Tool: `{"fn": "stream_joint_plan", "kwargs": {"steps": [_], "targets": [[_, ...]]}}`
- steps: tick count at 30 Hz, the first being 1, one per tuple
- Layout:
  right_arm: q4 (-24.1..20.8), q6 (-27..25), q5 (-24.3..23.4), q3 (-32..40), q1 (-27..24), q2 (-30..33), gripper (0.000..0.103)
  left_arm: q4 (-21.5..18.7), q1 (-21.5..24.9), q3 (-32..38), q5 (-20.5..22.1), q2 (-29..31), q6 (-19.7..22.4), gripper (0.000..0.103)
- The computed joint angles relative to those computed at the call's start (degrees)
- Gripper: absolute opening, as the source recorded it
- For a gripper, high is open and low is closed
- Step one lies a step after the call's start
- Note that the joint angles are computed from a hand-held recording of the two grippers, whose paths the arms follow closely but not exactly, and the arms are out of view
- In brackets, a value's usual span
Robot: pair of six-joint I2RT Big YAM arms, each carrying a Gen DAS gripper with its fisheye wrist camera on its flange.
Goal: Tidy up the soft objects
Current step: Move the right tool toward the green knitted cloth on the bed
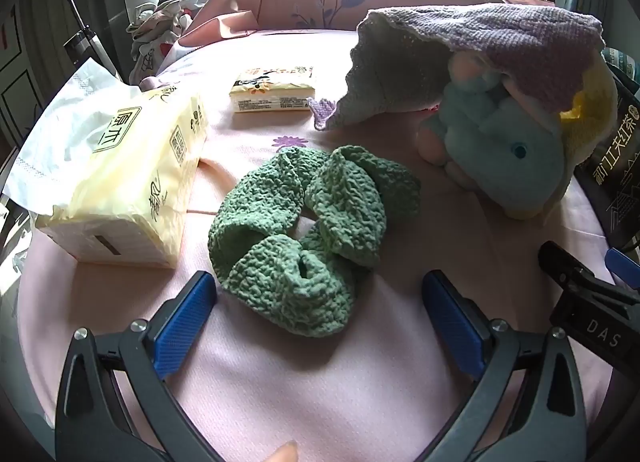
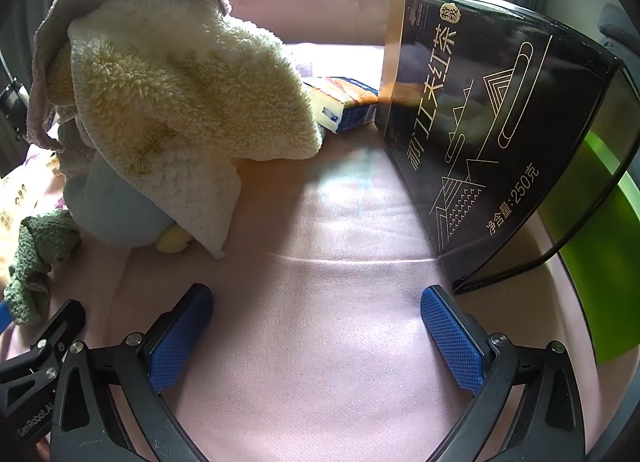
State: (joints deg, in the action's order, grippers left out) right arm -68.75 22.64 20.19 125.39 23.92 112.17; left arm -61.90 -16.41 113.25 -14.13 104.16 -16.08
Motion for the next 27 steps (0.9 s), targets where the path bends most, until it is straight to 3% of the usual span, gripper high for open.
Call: {"fn": "stream_joint_plan", "kwargs": {"steps": [9,15,21,27], "targets": [[0.1,0.0,0.0,-0.1,0.0,0.0,0.103,-2.4,-0.2,2.5,0.1,1.5,-0.9,0.102],[0.1,0.0,0.0,-0.1,0.0,0.0,0.103,-4.2,0.8,4.6,2.6,2.7,0.4,0.102],[0.0,0.0,0.1,0.0,0.0,0.0,0.103,-1.9,1.4,2.1,4.0,1.1,0.0,0.101],[-3.9,0.4,0.2,5.8,0.3,3.3,0.103,6.5,2.1,-3.0,7.2,-3.6,-1.2,0.101]]}}
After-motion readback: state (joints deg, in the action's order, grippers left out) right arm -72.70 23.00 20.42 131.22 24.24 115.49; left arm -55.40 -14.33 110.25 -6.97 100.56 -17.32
